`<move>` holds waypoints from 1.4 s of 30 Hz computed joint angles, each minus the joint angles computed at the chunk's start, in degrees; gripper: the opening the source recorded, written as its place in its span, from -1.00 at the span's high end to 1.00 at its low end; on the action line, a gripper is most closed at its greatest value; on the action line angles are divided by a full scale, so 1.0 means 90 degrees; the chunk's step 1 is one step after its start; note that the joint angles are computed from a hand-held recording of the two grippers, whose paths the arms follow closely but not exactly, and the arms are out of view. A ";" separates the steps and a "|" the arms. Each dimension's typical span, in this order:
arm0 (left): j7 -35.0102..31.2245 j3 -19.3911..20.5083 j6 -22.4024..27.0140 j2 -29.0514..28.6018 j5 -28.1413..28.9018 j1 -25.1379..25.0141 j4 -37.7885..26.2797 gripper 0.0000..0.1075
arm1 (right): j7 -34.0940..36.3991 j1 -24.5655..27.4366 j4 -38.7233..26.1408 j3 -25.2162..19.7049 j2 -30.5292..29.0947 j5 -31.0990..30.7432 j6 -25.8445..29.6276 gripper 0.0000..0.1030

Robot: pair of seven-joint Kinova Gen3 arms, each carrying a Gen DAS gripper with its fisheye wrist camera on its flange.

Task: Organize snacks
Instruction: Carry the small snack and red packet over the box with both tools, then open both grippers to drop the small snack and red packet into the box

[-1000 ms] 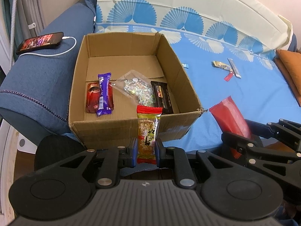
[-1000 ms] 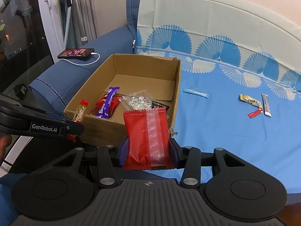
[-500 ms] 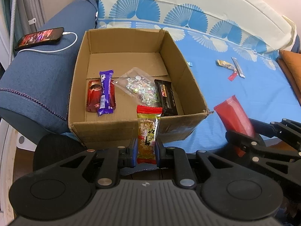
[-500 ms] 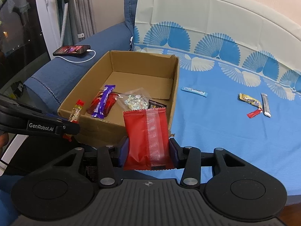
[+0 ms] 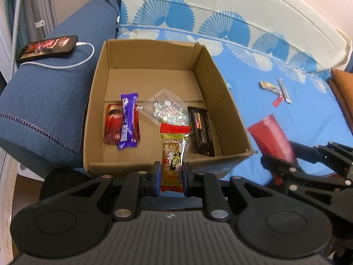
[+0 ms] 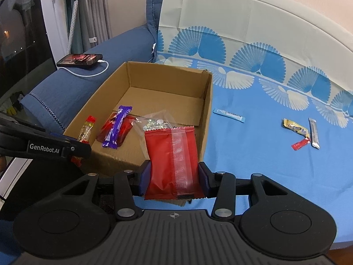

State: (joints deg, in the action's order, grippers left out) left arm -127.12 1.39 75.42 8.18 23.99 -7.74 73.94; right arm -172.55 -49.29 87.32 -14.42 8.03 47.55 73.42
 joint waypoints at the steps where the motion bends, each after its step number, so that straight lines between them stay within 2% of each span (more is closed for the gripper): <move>1: 0.0019 0.0006 -0.0005 0.0039 0.0012 0.0006 -0.0056 0.62 | 0.0065 0.0025 -0.0041 0.0013 0.0023 -0.0007 -0.0022 0.07; 12: 0.0472 0.0170 -0.0046 0.0622 -0.0163 0.0138 -0.0751 0.62 | 0.0853 0.0327 -0.0525 0.0343 0.0331 -0.0251 -0.0347 0.07; 18: 0.0804 0.0296 -0.0082 0.1048 -0.0442 0.0335 -0.1266 0.62 | 0.1265 0.0611 -0.0658 0.0582 0.0491 -0.0504 -0.0734 0.07; 32: 0.1690 0.0388 0.0182 0.2508 -0.1559 0.1120 -0.2691 0.62 | 0.2542 0.1458 -0.0994 0.1099 0.1120 -0.1597 -0.1739 0.06; 42: 0.1791 0.0276 -0.0062 0.2933 -0.2290 0.1605 -0.2864 0.61 | 0.3436 0.1714 -0.1280 0.1360 0.1627 -0.2229 -0.1966 0.04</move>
